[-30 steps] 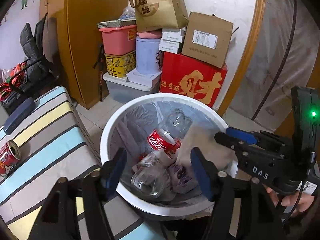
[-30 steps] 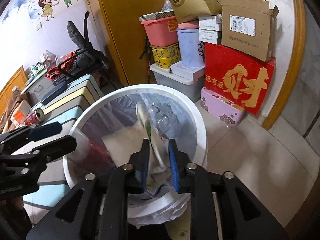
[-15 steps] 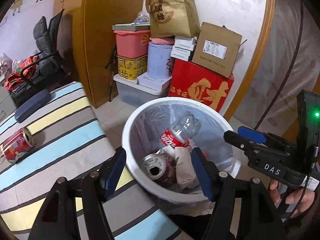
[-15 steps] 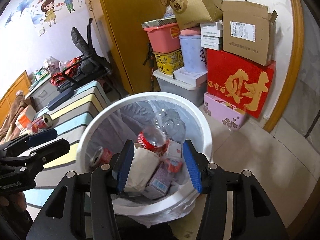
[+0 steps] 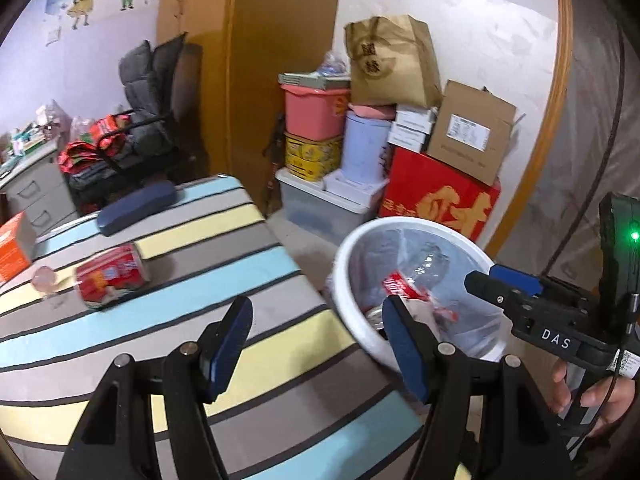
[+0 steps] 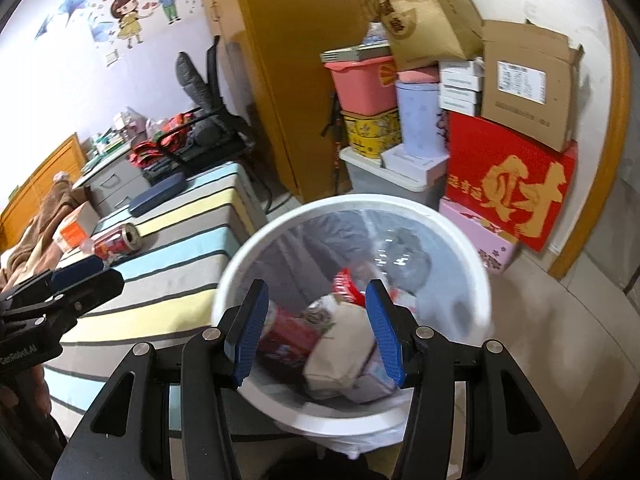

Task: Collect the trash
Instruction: 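Move both grippers back toward the table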

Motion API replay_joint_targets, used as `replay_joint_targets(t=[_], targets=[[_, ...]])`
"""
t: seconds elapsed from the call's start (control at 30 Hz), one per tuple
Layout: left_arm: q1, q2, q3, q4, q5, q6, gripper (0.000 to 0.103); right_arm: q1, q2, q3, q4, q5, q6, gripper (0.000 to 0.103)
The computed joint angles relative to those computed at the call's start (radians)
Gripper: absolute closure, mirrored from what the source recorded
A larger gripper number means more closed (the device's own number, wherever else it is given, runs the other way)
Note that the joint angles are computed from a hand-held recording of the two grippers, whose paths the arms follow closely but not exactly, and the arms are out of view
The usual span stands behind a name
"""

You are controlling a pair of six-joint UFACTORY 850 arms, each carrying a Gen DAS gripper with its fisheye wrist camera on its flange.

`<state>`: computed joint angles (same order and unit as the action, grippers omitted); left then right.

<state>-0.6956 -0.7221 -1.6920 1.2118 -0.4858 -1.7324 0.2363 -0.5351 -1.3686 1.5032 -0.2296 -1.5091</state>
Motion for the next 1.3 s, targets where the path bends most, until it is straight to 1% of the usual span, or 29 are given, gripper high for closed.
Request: replay_joint_targets(t=[0.07,0.37,0.6,0.87,1.03,1.1,1.17,1.3], targets=[[0.006,0.023,0.033,0.028,0.004,-0.038,0.034,0.007,-0.002,-0.003,-0.002,-0.017,0.001,0.051],[0.032,0.126,0.196,0.118,-0.057,-0.18,0.034,0.061,-0.019,-0.03,-0.031,-0.042,-0.011,0.051],[0.06,0.19,0.303,0.146,-0.096,-0.249,0.034,0.107,-0.055,-0.078,-0.139,-0.061,0.068,0.051],[0.121,0.261,0.426,0.168,-0.11,-0.323,0.033,0.153,-0.106,-0.156,-0.251,-0.102,0.14,0.051],[0.167,0.294,0.483,0.167,-0.122,-0.352,0.033,0.176,-0.155,-0.229,-0.285,-0.146,0.135,0.051],[0.187,0.301,0.501,0.179,-0.115,-0.367,0.033,0.181,-0.177,-0.264,-0.324,-0.169,0.169,0.051],[0.208,0.3,0.505,0.161,-0.111,-0.354,0.033,0.189,-0.203,-0.305,-0.344,-0.206,0.167,0.051],[0.259,0.294,0.51,0.176,-0.062,-0.372,0.033,0.208,-0.257,-0.391,-0.394,-0.24,0.164,0.051]])
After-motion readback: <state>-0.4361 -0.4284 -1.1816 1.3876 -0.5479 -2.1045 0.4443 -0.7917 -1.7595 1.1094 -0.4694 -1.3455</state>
